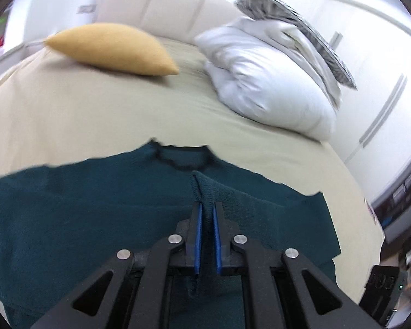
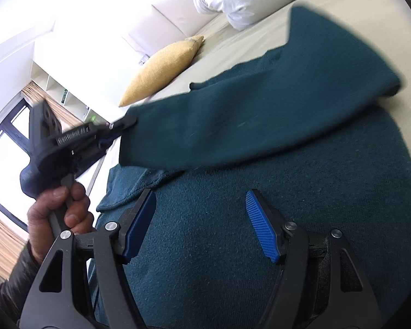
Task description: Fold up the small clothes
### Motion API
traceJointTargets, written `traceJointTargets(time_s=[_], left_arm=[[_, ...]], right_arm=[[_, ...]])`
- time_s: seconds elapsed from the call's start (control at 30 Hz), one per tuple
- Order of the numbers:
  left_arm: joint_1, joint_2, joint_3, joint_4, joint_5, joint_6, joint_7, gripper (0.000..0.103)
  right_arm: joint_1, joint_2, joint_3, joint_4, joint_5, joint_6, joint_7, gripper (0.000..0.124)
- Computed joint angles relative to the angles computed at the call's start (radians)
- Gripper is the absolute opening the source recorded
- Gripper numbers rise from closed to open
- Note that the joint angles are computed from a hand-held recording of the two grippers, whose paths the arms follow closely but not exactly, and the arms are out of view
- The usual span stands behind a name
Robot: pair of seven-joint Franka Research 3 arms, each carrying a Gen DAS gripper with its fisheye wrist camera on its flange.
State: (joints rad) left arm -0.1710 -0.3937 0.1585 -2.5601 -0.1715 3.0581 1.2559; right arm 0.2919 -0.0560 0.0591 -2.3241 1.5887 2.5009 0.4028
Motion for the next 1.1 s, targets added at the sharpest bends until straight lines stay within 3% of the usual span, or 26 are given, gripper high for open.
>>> traceJointTargets(time_s=[0.1,0.2,0.23,0.3,0.37,0.4,0.47,0.53,0.6,0.7,0.77,0.83,0.87,0.93,1.0,1.07,1.1], left_arm=[[-0.033,0.008,0.084,-0.032,-0.069,-0.042,0.026,0.009],[-0.115,0.002,0.174,-0.060,-0.193,-0.026,0.115,0.009],[-0.122,-0.003,0.177,-0.068,-0.214,-0.012,0.129,0.009],[-0.093,-0.009,0.140,-0.080,-0.212,0.004,0.123,0.009],[-0.098,-0.016,0.143,-0.091,-0.211,0.021,0.131,0.009],[-0.101,-0.023,0.146,-0.100,-0.208,0.030,0.135,0.009],[-0.139,-0.039,0.187,-0.122,-0.215,0.048,0.150,0.009],[-0.146,-0.048,0.196,-0.134,-0.205,0.059,0.145,0.009],[-0.136,-0.051,0.190,-0.134,-0.186,0.053,0.131,0.009],[-0.133,-0.066,0.188,-0.143,-0.172,0.065,0.107,0.006],[-0.102,-0.075,0.164,-0.150,-0.145,0.083,0.081,0.004],[-0.056,-0.061,0.126,-0.142,-0.107,0.083,0.043,0.001],[-0.055,-0.044,0.130,-0.129,-0.096,0.064,0.031,0.001],[-0.093,-0.016,0.169,-0.116,-0.110,0.035,0.040,0.001],[-0.092,-0.032,0.164,-0.135,-0.114,0.048,0.043,0.001],[-0.088,-0.054,0.163,-0.137,-0.114,0.025,0.042,0.001],[-0.080,-0.062,0.154,-0.138,-0.115,0.025,0.037,0.005]], right_arm=[[-0.003,-0.042,-0.004,-0.013,0.038,0.040,-0.010,0.068],[-0.008,-0.057,-0.004,0.018,0.053,0.187,0.013,0.068],[-0.016,-0.029,-0.007,0.056,-0.010,0.235,0.074,0.068],[-0.033,0.042,-0.019,0.132,-0.164,0.267,0.209,0.068],[-0.052,0.140,-0.027,0.228,-0.358,0.284,0.365,0.067],[-0.062,0.192,-0.034,0.281,-0.457,0.283,0.466,0.067],[-0.105,0.276,-0.025,0.385,-0.491,0.206,0.506,0.066],[-0.138,0.360,-0.014,0.482,-0.540,0.135,0.549,0.056],[-0.146,0.431,-0.007,0.560,-0.636,0.082,0.609,0.017],[-0.109,0.464,-0.019,0.590,-0.827,0.122,0.683,0.006],[-0.121,0.453,0.002,0.587,-0.851,0.156,0.687,0.006],[-0.164,0.436,0.051,0.585,-0.794,0.196,0.633,0.006],[-0.172,0.431,0.062,0.582,-0.779,0.206,0.628,0.006],[-0.141,0.472,0.021,0.612,-0.884,0.172,0.730,0.006],[-0.179,0.495,0.058,0.608,-0.859,0.183,0.678,0.006],[-0.211,0.477,0.084,0.594,-0.798,0.175,0.662,0.016],[-0.212,0.460,0.082,0.578,-0.792,0.176,0.663,0.031]])
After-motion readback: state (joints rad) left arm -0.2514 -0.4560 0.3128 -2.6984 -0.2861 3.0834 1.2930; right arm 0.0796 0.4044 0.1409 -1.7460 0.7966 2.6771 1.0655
